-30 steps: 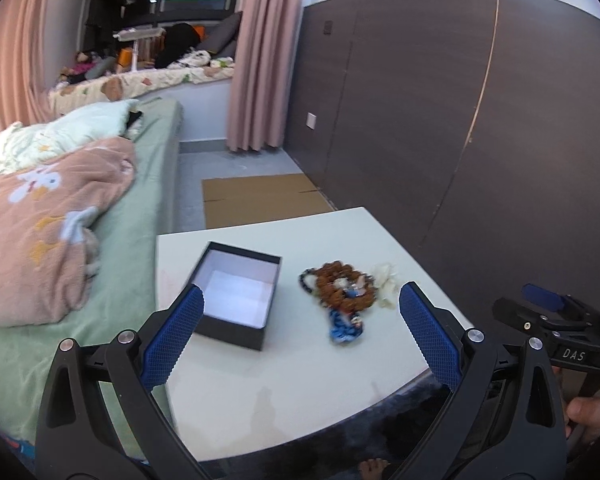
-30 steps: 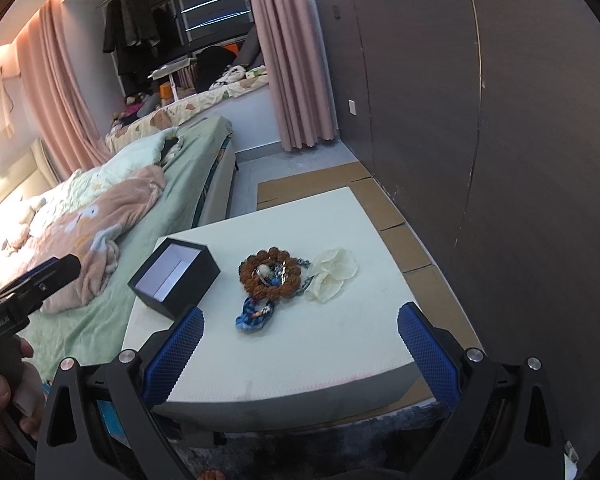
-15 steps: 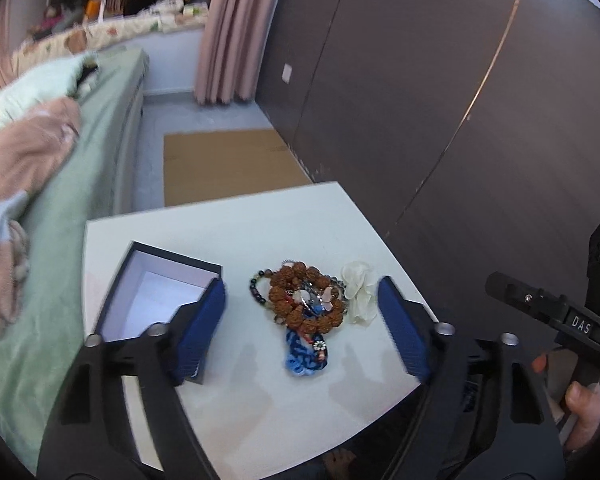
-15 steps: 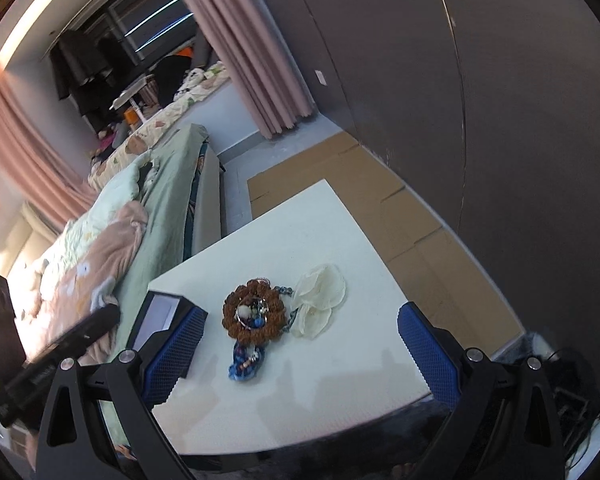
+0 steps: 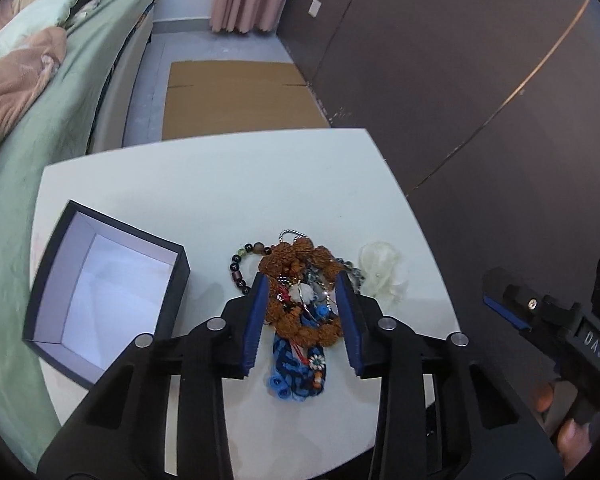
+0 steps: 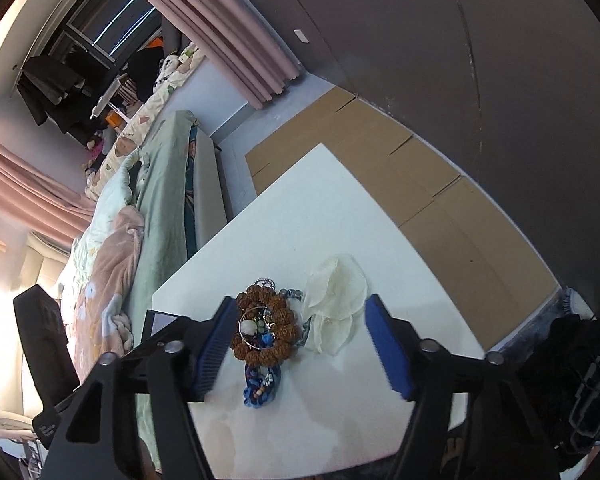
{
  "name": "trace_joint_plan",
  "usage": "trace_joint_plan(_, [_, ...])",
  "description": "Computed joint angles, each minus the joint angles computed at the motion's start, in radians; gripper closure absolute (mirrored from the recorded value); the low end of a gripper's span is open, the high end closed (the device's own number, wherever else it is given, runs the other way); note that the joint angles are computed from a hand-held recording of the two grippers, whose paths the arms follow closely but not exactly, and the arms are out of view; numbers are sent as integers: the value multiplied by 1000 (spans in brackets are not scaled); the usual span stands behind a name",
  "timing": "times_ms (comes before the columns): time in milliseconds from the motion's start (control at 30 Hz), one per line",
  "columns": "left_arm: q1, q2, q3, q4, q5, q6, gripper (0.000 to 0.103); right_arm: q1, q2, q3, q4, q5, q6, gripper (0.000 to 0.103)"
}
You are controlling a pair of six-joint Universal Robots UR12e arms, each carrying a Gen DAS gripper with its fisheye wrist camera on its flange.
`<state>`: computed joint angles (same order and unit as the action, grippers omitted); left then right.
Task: Organize jewelry
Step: 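Lower the left gripper onto the brown bead bracelet and close it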
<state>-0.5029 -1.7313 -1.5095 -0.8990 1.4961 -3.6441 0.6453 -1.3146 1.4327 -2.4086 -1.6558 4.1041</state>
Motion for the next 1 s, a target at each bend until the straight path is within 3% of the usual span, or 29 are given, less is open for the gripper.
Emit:
trace_joint_plan(133, [4, -18, -3, -3, 3, -18, 73, -12, 10, 33, -49, 46, 24, 54])
trace_joint_plan(533, [10, -43, -9, -33, 4, -51, 79, -26, 42, 23, -50, 95, 45, 53])
trace_joint_plan(700, [25, -49, -19, -36, -57, -69, 79, -25, 54, 10, -35, 96, 33, 52])
trace_joint_plan(1000, [36, -26, -44, 56, -94, -90, 83, -25, 83, -27, 27, 77, 49, 53])
